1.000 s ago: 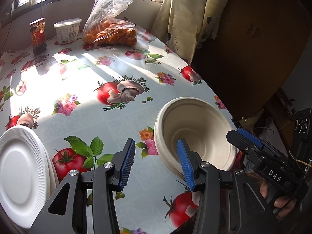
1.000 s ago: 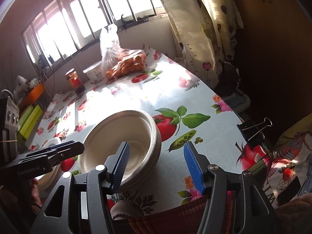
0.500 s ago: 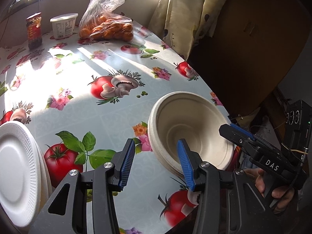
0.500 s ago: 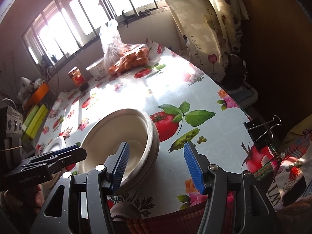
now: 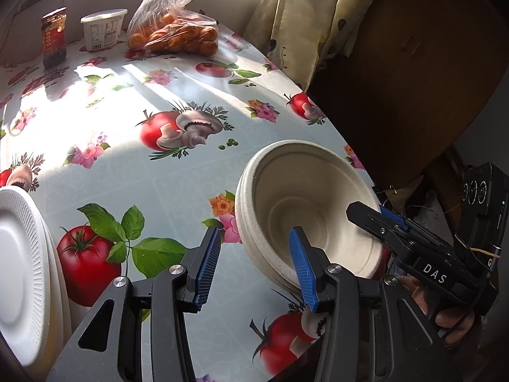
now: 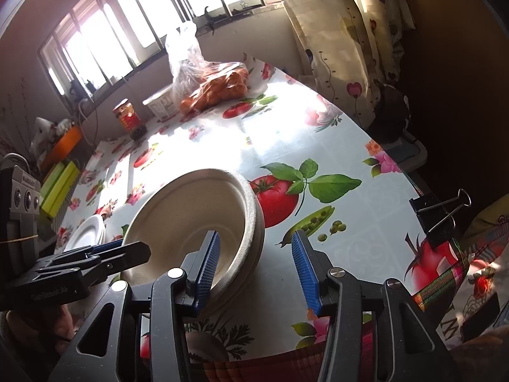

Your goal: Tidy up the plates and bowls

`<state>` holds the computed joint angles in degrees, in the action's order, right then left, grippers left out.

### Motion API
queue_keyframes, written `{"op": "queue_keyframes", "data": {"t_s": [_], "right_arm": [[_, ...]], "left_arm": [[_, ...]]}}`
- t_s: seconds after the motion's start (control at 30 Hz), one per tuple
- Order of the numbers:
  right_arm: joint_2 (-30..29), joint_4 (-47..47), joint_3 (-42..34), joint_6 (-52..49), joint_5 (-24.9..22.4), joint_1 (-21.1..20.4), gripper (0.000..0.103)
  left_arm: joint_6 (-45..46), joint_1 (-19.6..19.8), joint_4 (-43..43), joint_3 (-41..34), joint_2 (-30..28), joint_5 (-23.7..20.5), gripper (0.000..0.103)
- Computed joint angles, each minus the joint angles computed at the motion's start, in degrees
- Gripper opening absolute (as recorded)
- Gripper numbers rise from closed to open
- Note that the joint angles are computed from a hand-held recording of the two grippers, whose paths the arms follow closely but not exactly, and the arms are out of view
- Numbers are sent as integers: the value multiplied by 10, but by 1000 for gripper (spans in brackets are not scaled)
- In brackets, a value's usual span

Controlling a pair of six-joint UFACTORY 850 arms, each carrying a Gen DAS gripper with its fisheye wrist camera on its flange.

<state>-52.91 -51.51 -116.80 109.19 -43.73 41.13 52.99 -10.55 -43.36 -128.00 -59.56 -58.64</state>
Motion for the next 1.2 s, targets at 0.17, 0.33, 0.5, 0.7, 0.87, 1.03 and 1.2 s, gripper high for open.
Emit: {"op": "queue_keyframes", "data": {"t_s": [0.17,0.33,0.5,0.7,0.87,1.03,1.2], "right_arm": [[4,-8,9,12,8,-1,37],[4,-9,10,8,18,-1,27],[-2,-2,-2,-3,16,-1,23],[-5,5,-9,-8,10,-1,22],[-5,5,-9,-8,11,-1,21],[-6,6,-10,-9,9,0,20],[-4,7,-8,-9,8,-1,19]], "left_arm": [[-5,-1,3,-6,-4,-2,46],[0,-3,2,-2,-3,-4,36],[-2,-5,4,-4,-4,-5,32],[-4,-5,3,-5,-4,-6,31],[-7,-5,4,-5,-4,-4,29],[-6,-6,7,-2,-2,1,29],[-7,-7,8,2,0,4,29]]}}
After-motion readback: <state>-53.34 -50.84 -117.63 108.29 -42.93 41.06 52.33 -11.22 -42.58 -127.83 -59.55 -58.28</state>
